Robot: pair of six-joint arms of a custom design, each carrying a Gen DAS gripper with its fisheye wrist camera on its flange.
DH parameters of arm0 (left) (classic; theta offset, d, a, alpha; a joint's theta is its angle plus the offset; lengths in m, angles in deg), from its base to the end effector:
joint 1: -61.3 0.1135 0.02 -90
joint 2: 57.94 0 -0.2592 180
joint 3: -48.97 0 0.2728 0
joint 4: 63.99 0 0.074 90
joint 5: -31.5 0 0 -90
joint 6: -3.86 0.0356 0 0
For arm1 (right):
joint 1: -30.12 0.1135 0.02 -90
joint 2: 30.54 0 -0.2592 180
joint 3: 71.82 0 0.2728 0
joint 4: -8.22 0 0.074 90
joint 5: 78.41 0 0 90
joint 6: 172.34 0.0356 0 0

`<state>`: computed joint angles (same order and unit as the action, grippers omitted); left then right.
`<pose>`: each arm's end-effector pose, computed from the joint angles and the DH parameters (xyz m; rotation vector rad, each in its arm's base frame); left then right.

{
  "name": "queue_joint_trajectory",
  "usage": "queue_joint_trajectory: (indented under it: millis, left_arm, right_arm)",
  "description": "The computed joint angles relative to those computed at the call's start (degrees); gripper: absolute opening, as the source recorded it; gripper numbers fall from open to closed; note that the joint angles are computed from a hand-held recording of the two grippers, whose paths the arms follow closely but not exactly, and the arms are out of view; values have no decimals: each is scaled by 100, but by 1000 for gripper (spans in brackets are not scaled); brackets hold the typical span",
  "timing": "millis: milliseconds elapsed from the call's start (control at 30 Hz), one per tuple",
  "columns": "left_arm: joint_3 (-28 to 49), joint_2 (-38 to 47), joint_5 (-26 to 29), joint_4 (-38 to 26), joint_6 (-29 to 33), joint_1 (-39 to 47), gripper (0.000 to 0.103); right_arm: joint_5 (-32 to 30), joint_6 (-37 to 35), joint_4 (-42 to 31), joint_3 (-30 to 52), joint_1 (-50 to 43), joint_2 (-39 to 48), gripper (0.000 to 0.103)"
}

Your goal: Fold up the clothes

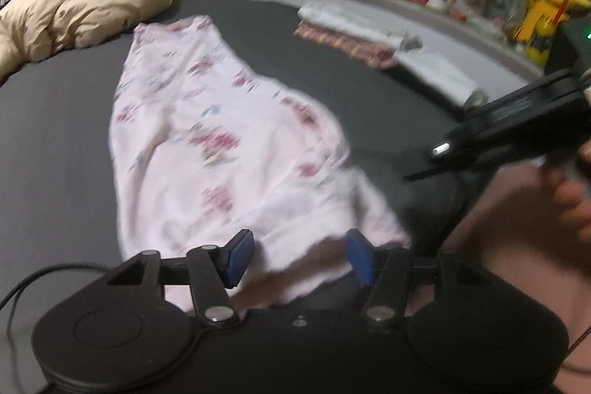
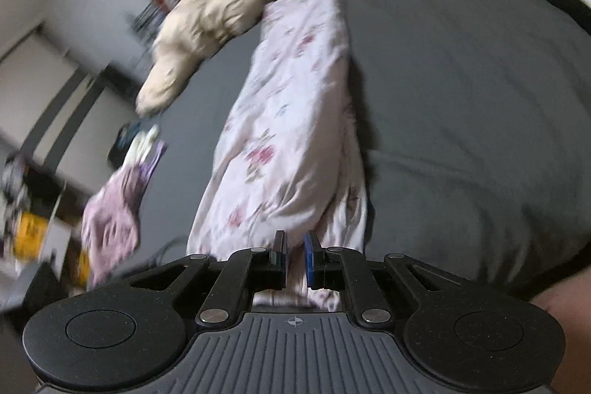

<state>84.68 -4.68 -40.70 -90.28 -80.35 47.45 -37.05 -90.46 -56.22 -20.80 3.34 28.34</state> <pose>0.1944 -0.0591 0.1642 0.5494 2.2644 -0.4328 0.1780 -0.0599 0.2052 0.2265 2.4398 0.9397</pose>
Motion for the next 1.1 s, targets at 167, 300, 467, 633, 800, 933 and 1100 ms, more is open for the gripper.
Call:
queue_joint_trajectory:
  millis: [167,300,467,633,800,933,1100]
  left_arm:
    - [139,297,-677,567,-88,-857,65]
    - [534,1268,-1274,769,-196,-1344,38]
    - [512,1277,-1059,840,-361,-1324,14]
    - [389,969,-1316,772,14,-1797,14]
    - [390,1438,-1555,972,-106,-2055,24]
    - [199,1101,-1369,975,-181,-2014,40]
    - [-275,-489,-974,220,-82,-1618,53]
  right_arm:
    - [180,-208,-132,-40,-308,-162,9]
    - [243,-664,-506,59,-610,-134,9]
    - [286,-548,-454,-49,-692,-156,9]
    - [218,-439,-439,-37,-779,-93,9]
    - [328,-231,-237,-24,-527,-144,9]
    - [222,8,175,140,-103,-76,9]
    - [286,686,1144,295,662,235,9]
